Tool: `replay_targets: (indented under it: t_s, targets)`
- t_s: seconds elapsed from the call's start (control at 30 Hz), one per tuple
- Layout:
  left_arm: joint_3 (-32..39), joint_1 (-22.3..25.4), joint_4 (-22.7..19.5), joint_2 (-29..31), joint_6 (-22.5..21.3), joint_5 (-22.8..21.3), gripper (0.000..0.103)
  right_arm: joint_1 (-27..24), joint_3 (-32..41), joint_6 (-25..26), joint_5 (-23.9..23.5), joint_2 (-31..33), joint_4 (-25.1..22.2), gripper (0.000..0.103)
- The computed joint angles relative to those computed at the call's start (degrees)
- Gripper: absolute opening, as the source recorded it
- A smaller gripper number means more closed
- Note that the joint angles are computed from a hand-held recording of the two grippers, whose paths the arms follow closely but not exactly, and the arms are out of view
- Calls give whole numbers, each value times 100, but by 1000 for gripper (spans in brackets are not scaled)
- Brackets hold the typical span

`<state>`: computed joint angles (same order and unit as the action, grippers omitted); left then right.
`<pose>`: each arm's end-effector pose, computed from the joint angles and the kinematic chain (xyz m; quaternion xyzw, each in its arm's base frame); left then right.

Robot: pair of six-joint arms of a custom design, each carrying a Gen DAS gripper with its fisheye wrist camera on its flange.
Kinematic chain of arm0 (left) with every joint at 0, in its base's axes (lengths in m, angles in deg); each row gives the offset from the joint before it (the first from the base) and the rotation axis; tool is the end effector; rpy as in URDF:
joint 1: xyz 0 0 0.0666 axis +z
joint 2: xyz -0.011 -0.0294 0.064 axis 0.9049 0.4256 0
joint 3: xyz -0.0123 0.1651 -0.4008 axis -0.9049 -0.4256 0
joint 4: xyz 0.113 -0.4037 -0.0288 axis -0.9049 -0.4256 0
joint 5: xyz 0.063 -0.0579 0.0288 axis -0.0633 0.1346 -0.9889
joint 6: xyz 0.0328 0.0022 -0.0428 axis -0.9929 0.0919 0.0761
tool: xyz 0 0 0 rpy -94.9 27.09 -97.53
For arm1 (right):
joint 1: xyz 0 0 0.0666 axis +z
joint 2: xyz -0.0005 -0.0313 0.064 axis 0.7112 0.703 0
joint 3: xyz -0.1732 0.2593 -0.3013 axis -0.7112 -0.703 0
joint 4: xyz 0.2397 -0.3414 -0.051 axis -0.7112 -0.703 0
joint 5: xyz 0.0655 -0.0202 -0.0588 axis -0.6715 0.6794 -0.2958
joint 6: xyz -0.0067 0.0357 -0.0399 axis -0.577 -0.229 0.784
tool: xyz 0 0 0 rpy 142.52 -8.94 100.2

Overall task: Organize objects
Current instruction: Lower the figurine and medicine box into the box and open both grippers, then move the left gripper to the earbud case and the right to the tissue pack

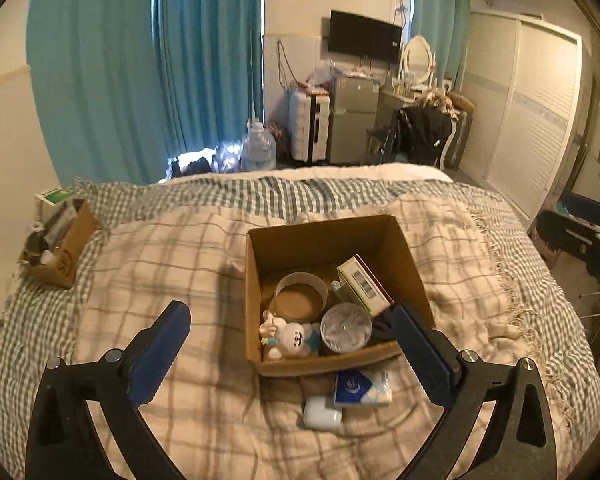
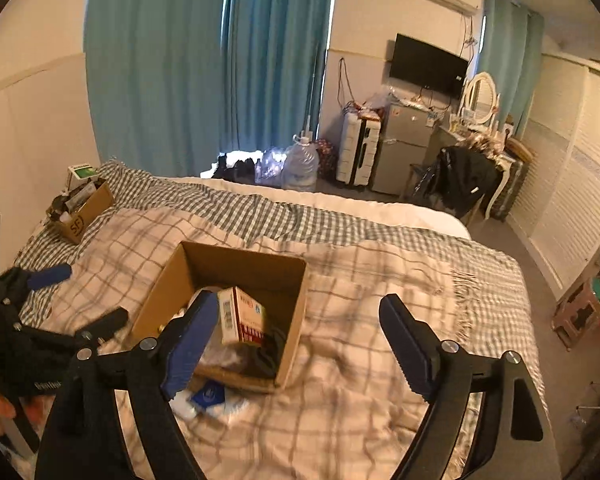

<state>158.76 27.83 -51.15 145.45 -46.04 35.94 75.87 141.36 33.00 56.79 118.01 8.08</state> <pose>0.3312 -0.2324 0.5381 0.0271 0.9120 -0.0236 0.4085 0.3323 0.1801 0.5877 -0.0828 0.8943 -0.0229 0.4392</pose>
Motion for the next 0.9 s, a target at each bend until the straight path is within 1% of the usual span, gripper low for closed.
replay_targets:
  t_s: [0.17,0.2,0.27,0.33,0.37,0.43,0.5,0.53,0.6,0.67,0.77,0.87,0.9]
  targets:
    - [-230,-235,-151,-296,338,-366,103,435,-223,-167,394,-386,-192,92]
    - [-291,-277,-163,-341,402,-449,103,495,-295,-180,435,-452,-173,92]
    - [-461,-354,-148,-442,550,-557,103,607,-473,-247,530,-564,-79,98]
    - [-649,-412,-107,-520,761,-605,103,658,-709,-307,585,-674,120,102]
    - [-742,-429,-58,-553,858,-618,103,660,-860,-288,563,-718,221,102]
    - [-971,-461,106,-622,1005,-649,103,642,-1022,-297,530,-699,281,102]
    - [-1162,-495,245,-671,1103,-765,103,540,-1252,-379,448,-681,357,102]
    - [-1254,-506,306,-679,1144,-811,103,474,-1335,-412,365,-687,398,102]
    - [-1379,-508,346,-663,1239,-805,103,282,-1575,-622,57,-688,467,102]
    - [-1483,-494,403,-597,1355,-713,103,161,-1739,-662,-118,-654,556,102]
    - [-1543,-481,434,-419,1437,-566,103,29,-1961,-651,-142,-492,605,103]
    - [-1581,-557,454,-178,1392,-542,103,-90,-2149,-682,-227,-364,782,103]
    - [-1572,-576,426,-80,1354,-531,103,-117,-2179,-713,-229,-316,774,102]
